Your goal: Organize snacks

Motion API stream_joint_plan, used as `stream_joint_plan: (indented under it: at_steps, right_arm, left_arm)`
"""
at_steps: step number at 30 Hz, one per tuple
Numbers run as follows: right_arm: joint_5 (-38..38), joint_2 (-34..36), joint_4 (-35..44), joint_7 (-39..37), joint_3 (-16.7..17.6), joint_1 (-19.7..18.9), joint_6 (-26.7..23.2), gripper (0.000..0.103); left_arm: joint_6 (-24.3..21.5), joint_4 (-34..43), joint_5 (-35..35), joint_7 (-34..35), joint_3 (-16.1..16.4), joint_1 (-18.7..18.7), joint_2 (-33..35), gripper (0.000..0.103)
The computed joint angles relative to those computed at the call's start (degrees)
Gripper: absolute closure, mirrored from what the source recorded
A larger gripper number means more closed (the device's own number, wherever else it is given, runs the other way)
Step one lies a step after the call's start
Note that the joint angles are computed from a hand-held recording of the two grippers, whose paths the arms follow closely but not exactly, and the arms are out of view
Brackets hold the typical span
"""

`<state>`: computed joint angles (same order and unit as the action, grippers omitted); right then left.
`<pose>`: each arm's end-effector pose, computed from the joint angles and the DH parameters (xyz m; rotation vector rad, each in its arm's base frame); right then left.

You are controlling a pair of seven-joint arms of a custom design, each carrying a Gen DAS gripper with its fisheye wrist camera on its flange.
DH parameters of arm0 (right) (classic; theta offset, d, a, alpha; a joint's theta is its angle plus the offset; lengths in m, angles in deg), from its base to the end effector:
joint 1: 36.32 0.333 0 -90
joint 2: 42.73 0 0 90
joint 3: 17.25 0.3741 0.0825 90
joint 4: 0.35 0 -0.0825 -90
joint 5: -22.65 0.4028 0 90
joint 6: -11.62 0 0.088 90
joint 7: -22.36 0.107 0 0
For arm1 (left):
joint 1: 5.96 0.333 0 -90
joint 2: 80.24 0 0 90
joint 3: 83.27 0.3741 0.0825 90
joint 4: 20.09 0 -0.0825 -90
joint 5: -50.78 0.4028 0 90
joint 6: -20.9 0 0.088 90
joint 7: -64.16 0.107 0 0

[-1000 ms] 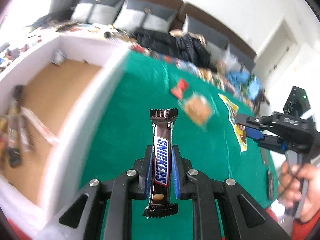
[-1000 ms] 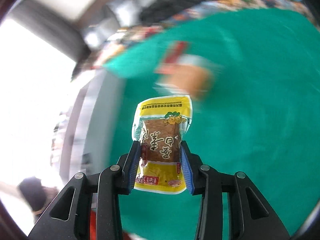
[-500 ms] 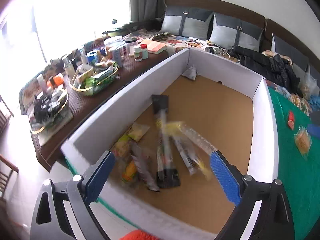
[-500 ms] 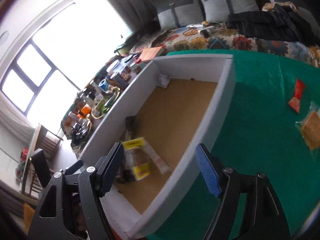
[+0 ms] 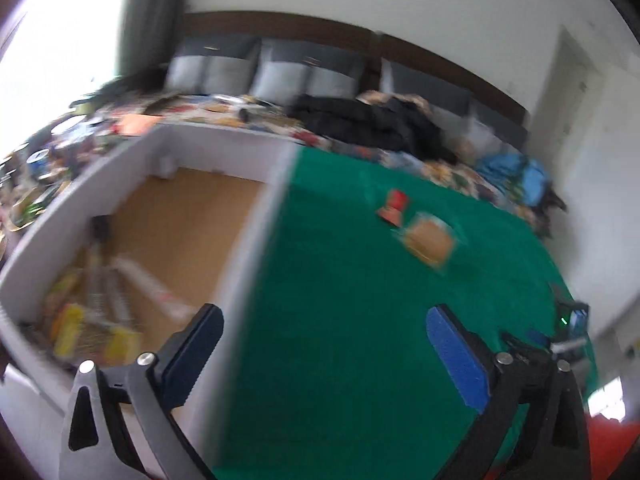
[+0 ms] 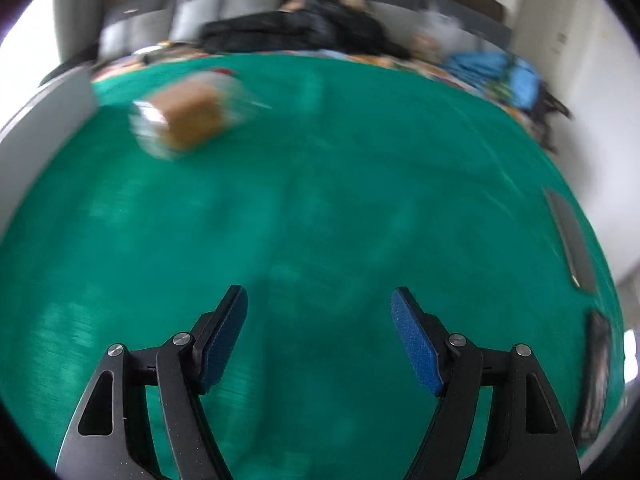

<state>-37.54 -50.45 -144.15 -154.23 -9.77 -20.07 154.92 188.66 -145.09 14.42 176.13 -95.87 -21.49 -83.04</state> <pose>0.4267 0.1942 0.3838 -1.5379 2.2700 -0.9042 0.5287 -0.2425 0.5430 -1.5745 2.1602 -1.1439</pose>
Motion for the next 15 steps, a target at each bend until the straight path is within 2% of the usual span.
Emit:
stream_joint_plan:
  at_steps: [2,3,4,6,8,9,13,15]
  right_arm:
    - [-1.00,-1.12,-2.02,2.25,-1.08,-1.19,2.12,0.024]
    - [-3.58,-1.23,-2.55,5.08,-1.69,-2.45,3.97,0.024]
    - [-3.92,-1.16,-2.27,5.73,-1.62,-2.93,2.99,0.021]
    - [-5.03,0.07,-0.97,6.57,-2.33,-4.17,2.88,0.015]
    - [-5.57,1.75,0.53,7.06,-4.08,-5.83,5.95,0.010]
    - [-4.59,2.03,1.16,6.89,-4.37,-6.20,5.64,0.007]
    - [-2.59,1.71,1.61,5.94,-4.57,-6.77,5.57,0.004]
    - [-1.61,2.52,2.84,5.23,-4.20,-6.59,4.80,0.004]
  left_arm:
    - [-0.20,2.14,5.08,-3.59,-2.00,-1.51,3.94,0.001]
    - [0.21,3.20,10.36,-8.15,-2.34,-2.40,6.36,0.001]
    - [0.26,4.84,17.45,-14.72,-1.68,-4.02,9.37,0.001]
    - [-1.18,9.36,29.39,-26.50,1.78,-8.62,15.16,0.001]
    - [-3.29,13.53,38.65,-35.61,6.13,-13.50,19.84,0.001]
    - [-4.89,16.49,42.54,-39.44,8.04,-15.74,22.51,0.002]
    - [-8.08,25.92,50.96,-45.59,11.05,-19.75,30.68,0.002]
    - [-5.67,27.06,54.86,-47.80,12.83,-21.24,32.18,0.000]
